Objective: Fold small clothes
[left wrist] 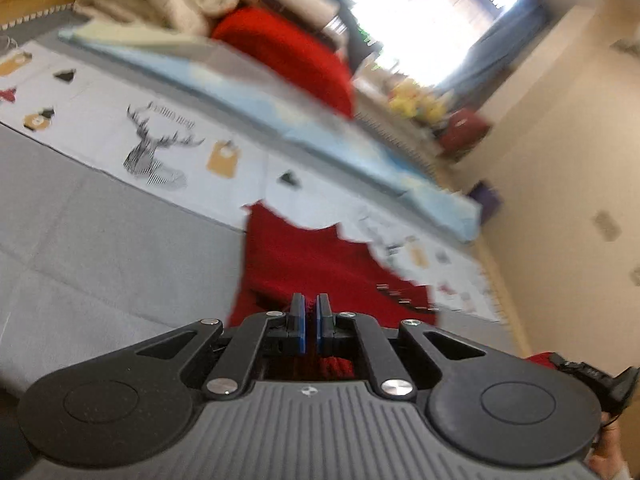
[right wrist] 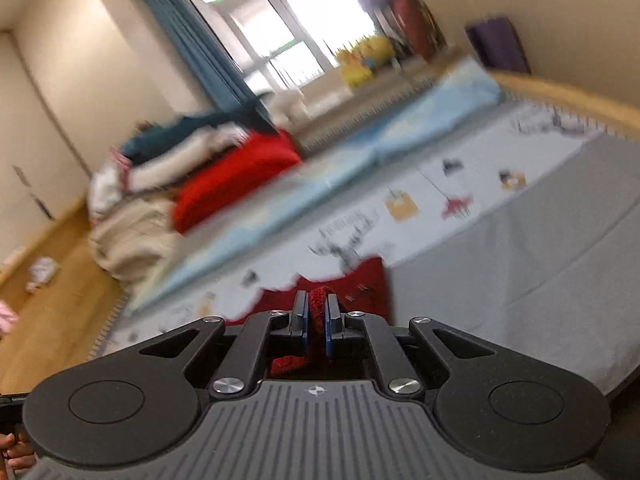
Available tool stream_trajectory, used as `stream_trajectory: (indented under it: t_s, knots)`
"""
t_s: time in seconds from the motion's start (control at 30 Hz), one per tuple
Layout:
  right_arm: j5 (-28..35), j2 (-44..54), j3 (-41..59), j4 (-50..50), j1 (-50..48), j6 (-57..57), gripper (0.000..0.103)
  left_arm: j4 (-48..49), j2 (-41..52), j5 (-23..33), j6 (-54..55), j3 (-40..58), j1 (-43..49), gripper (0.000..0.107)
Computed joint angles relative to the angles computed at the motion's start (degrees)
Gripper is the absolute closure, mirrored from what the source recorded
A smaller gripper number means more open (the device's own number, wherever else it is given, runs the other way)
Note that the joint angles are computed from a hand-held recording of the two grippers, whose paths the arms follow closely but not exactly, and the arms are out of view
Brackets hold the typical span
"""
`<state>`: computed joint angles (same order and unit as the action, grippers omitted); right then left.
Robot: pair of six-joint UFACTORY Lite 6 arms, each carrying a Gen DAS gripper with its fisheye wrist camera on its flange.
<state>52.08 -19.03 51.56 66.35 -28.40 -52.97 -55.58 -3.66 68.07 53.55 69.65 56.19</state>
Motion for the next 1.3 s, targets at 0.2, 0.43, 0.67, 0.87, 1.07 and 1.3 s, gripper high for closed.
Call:
stream_trajectory:
  t_s: [0.2,0.43,0.67,0.87,1.07,1.3]
  knots:
    - [-25.4,36.0,29.0,-21.4,21.6,22.7,0.093,11.5,28.6,-19.2,-12.7,25.9,-19.8,0.101]
    - [-26.6,50.1,38.1,-20.8,22.5,24.5,0.066,9.3,37.1,-21.5,-12.0,26.1,-18.7,0.092]
    - [-22.0,56.1,40.5,-23.1,22.0,28.7,0.058,16.8,47.4,-17.2,-19.2,37.3,-21.7,0.063]
    - [-16.0,63.0,46.2,-29.6,23.0,34.6,0.053,18.7,53.5,-14.7,-24.2,44.3,-23.7,0.058]
    - [-16.8,63.8,47.1,-31.4,25.2,32.5,0.055,21.2,57.6,-14.4,-27.9,48.6,-25.6,0.057]
    - [-21.9,60.5,44.5,-29.5,26.3,28.0,0.094,21.1,58.6,-13.6,-26.9,50.4,-25.8,0.057]
